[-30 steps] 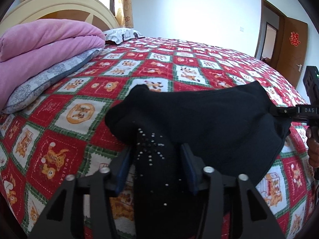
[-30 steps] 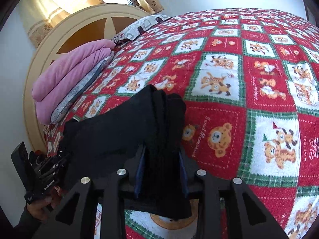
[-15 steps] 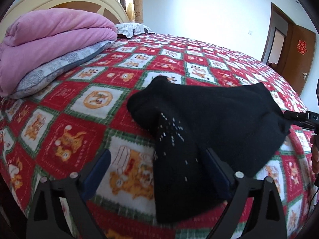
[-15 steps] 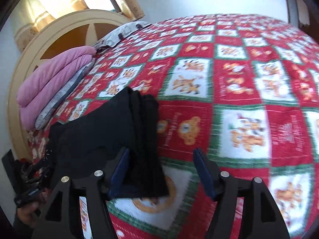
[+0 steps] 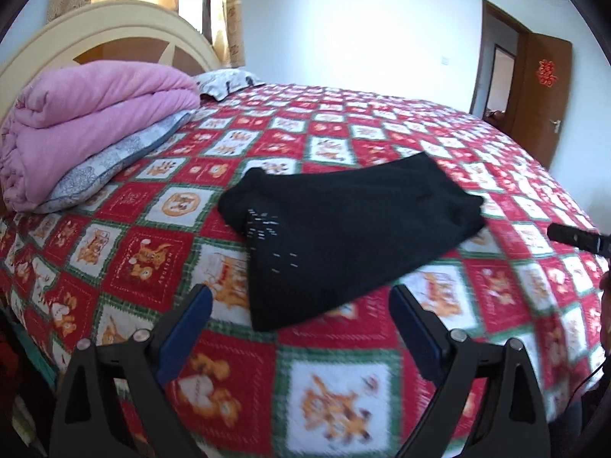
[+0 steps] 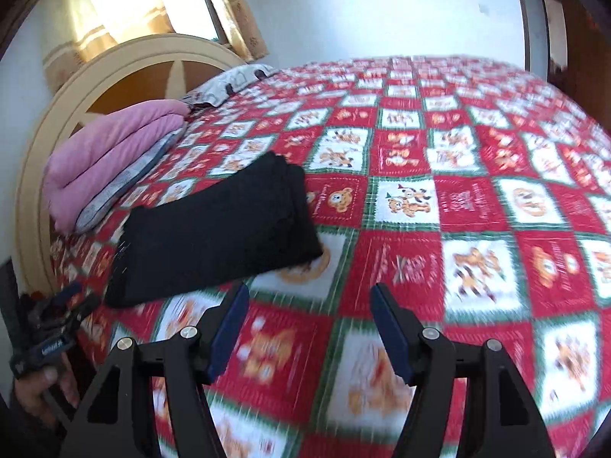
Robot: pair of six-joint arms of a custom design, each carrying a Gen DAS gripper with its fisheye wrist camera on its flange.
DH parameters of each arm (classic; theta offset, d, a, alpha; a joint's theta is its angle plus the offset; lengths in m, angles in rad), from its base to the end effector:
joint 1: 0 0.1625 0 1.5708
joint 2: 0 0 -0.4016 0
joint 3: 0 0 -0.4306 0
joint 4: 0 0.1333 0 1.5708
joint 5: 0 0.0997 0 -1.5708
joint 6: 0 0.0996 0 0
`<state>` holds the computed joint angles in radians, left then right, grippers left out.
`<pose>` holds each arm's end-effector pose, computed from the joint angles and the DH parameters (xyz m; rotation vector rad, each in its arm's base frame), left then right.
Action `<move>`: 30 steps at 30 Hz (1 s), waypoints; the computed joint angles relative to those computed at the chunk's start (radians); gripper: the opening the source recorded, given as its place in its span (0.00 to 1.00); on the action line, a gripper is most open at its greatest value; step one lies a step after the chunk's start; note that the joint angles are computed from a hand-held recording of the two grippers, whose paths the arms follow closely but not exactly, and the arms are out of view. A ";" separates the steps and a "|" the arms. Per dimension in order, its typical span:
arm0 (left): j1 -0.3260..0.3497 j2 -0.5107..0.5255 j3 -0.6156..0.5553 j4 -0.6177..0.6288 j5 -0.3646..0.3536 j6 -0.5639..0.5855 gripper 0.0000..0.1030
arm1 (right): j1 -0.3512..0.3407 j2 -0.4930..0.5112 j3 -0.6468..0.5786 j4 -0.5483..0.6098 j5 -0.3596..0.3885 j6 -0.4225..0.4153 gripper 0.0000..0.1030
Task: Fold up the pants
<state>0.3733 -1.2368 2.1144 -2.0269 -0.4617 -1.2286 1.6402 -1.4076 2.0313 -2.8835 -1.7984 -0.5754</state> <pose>-0.3655 -0.3821 0.1294 0.2522 2.1608 -1.0896 0.1489 -0.5444 0.2958 0.7315 -2.5304 0.8390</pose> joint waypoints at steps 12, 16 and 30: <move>-0.128 0.048 0.014 -0.227 -0.043 0.130 0.93 | 0.038 -0.295 0.275 -0.176 0.026 -0.043 0.65; -0.149 0.059 0.012 -0.285 -0.031 0.176 0.97 | 0.057 -0.344 0.306 -0.205 0.010 -0.038 0.65; -0.194 0.070 -0.020 -0.226 0.002 0.192 1.00 | 0.116 -0.468 0.398 -0.247 -0.017 -0.083 0.65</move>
